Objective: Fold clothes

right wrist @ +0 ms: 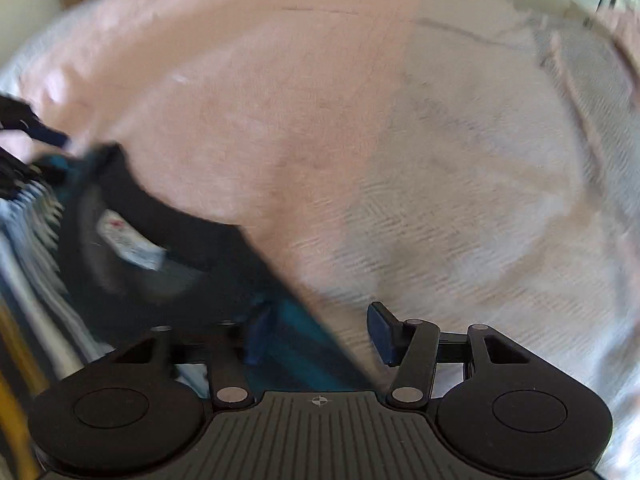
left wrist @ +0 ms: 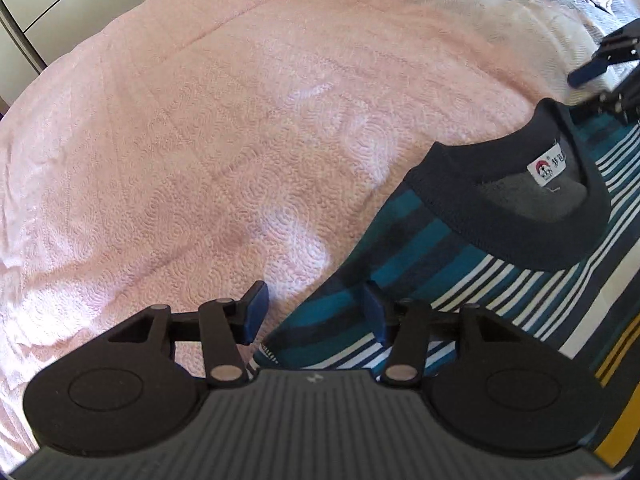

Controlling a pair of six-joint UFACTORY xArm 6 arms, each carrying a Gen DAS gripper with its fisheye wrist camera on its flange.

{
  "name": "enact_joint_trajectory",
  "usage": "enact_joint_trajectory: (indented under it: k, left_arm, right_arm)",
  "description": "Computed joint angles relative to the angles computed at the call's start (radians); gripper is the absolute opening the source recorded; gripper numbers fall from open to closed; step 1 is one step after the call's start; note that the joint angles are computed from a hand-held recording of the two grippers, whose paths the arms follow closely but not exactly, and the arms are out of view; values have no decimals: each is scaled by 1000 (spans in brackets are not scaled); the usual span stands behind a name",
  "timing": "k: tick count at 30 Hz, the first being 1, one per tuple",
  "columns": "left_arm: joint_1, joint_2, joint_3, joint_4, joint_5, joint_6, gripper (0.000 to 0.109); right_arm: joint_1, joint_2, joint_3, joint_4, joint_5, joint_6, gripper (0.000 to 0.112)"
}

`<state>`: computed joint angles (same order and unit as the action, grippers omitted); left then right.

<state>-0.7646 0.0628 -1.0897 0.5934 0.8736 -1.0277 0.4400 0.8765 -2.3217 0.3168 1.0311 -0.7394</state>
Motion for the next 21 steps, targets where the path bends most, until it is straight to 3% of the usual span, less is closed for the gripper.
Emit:
enact_joint_trajectory:
  k: [3,7,10,16,21]
  left_arm:
    - [-28,-5,-28,28,46,7,45]
    - [-89,-8,-84,51,92,-6,45]
    - [-149,27,-163,28,101,7,45]
    - [-266,192,-410,-54,96,70,45]
    - [-339,406,-705,-172,94,192,45]
  right_arm:
    - [-15,-80,120,40,-107,70,54]
    - [-66,-322,429,136,-219,38,54]
    - [-121,-524,663,199,-245,50,54]
    - [-247,-982,1136,148,-121,152,54]
    - [-361,-1212,1361,88,63,221,54]
